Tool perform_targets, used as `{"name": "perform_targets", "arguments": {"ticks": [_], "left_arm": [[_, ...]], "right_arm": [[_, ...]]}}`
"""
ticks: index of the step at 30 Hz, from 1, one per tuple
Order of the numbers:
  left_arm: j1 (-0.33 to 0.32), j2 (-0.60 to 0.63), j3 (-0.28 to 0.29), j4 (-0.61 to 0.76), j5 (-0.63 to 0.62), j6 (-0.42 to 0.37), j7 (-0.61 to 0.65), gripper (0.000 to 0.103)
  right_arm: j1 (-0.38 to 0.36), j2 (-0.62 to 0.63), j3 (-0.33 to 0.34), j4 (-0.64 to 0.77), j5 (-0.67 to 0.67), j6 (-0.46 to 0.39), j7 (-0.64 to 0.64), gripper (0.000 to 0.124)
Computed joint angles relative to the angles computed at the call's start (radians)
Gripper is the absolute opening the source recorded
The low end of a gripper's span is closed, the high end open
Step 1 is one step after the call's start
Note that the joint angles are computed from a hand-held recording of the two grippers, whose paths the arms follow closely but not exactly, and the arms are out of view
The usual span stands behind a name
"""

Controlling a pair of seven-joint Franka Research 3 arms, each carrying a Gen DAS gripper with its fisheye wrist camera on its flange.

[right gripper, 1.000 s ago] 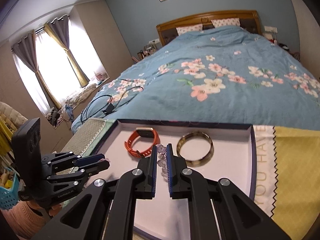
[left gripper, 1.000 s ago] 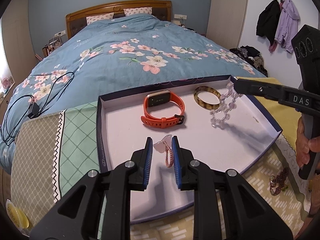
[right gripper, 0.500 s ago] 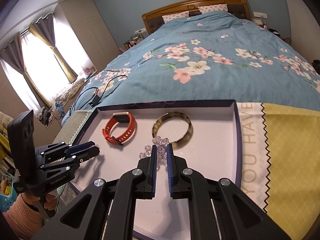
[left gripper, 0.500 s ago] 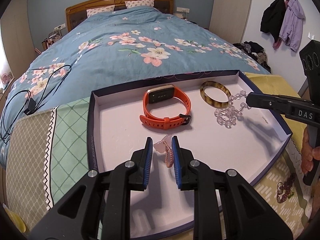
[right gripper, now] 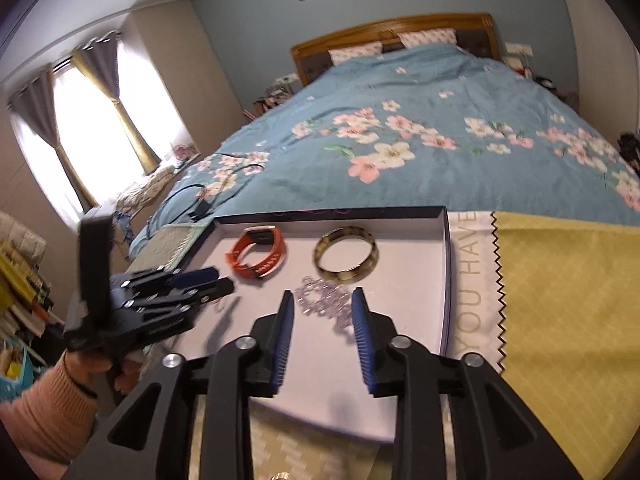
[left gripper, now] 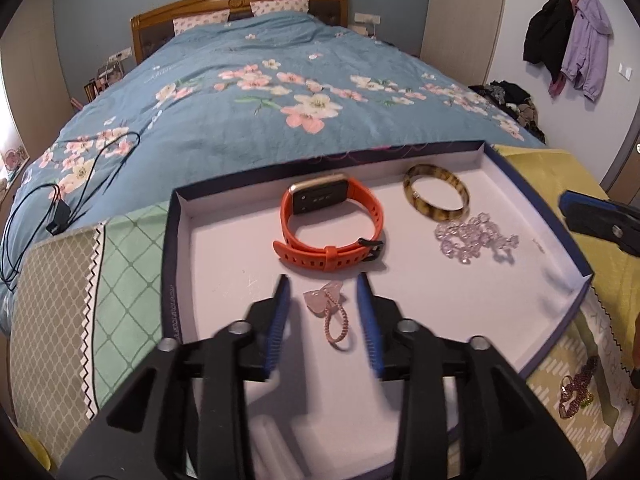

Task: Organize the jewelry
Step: 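Grasp the dark red beaded bracelet with the right tool while the left tool reaches the rings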

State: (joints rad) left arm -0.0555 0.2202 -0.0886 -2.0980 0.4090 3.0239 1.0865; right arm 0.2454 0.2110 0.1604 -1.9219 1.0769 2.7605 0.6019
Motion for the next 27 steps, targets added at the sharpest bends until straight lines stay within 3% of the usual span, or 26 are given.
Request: {"name": "perform_targets", "arguments": {"ticks": [5,7,10,13,19,24,27], "left_arm": [[-0.057,-0.083,0.082,-0.071,0.155,0.071,-0.157,0.055],[-0.082,-0.131,0.127,-0.105,0.304,0.093,-0.289,0.055],[-0.062,-0.206,0.133,-0.159,0.497,0.124,-0.465,0.058],[-0.010,-0.275,0.096,-0.210,0.641,0.135,-0.593,0.058],[0.102,-0.396,-0.010,-0.335,0.747,0.158,-0.683,0.059],[0.121,-0.447,-0.048,-0.418,0.665,0.171,-0.620,0.060],[0.137,-0.466,-0.069,-0.453,0.614,0.184,-0.588,0.060]], "right_arm": [[0.007,-0.118,-0.006,-0.135,0.060,0.001,-0.164,0.034],[0.023,-0.149,-0.021,-0.180,0.042,0.011,-0.184,0.034],[0.038,-0.187,-0.044,-0.246,-0.006,0.017,-0.170,0.034],[0.046,-0.211,-0.063,-0.302,-0.070,0.014,-0.131,0.034],[0.051,-0.239,-0.085,-0.370,-0.118,0.003,-0.110,0.033],[0.059,-0.254,-0.090,-0.403,-0.135,0.004,-0.109,0.033],[0.073,-0.252,-0.081,-0.417,-0.161,0.047,-0.106,0.032]]}}
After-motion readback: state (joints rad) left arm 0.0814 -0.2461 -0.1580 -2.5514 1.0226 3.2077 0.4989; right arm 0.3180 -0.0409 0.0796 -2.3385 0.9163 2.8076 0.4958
